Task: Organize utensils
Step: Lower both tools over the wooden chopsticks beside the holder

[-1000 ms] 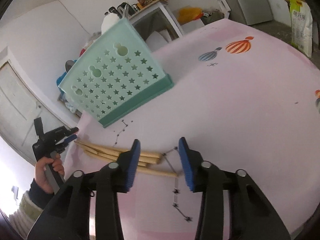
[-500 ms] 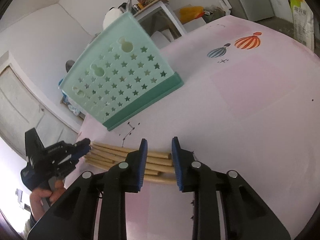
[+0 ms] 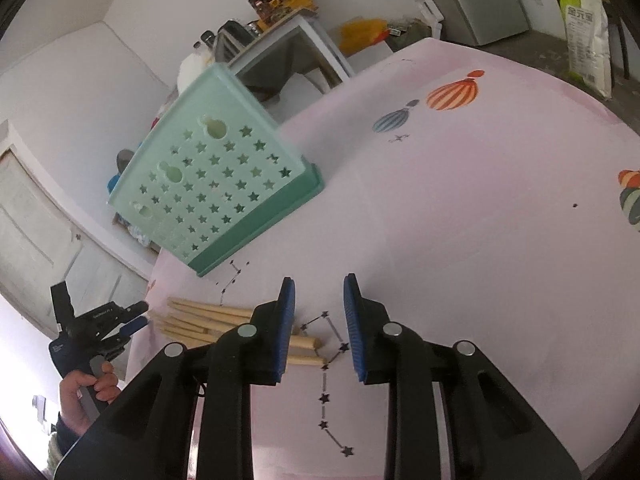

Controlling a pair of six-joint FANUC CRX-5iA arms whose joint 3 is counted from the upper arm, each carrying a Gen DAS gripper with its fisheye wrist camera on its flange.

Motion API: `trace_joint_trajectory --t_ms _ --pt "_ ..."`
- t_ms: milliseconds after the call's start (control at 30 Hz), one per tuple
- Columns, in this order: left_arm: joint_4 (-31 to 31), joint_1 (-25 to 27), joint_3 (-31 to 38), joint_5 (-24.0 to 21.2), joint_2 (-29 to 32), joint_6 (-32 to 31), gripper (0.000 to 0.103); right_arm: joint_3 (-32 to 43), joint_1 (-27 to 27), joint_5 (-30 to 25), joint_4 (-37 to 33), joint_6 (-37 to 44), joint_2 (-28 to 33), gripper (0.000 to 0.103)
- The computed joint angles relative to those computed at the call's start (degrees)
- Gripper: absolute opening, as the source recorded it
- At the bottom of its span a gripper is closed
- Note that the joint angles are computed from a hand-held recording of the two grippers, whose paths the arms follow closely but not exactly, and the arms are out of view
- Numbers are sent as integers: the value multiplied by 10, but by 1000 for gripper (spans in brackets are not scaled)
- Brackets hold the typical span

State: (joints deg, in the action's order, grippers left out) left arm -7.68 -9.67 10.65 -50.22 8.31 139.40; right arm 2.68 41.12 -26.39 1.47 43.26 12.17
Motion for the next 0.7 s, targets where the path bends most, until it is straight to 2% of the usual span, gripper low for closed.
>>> trace_joint_trajectory --t_ms 100,133,167,233,267,333,367,400,433,600,667,700 --pt "102 6 -28 47 4 -94 31 9 0 -5 -11 13 3 25" --pt "107 4 -28 55 4 -99 31 7 -1 -5 -11 13 1 25" --pt "81 0 -22 56 1 -83 31 5 -2 -3 -8 10 -1 25" --pt "-8 -16 15 28 5 -34 31 2 -3 0 -5 7 -4 25" --pt "-62 -24 48 -5 15 -17 32 1 -4 -1 -7 10 -5 25" --pt "-117 -30 104 -76 43 -18 38 1 -5 -1 -11 15 -6 25" --pt "-123 -26 116 -100 50 -31 39 2 -6 -1 -15 17 -6 25" --pt "-118 -16 149 -147 76 -63 39 4 -7 -2 -21 21 -6 25" --pt "-104 -4 159 -169 86 -88 39 4 -6 -3 -22 22 -6 25" --pt "-85 16 172 -203 97 -173 36 2 -7 2 -26 32 -8 25" --pt "-77 15 173 -204 97 -187 24 -1 -9 8 -30 30 -9 25" --pt "-74 14 174 -204 99 -190 24 -1 -10 9 -34 31 -9 25"
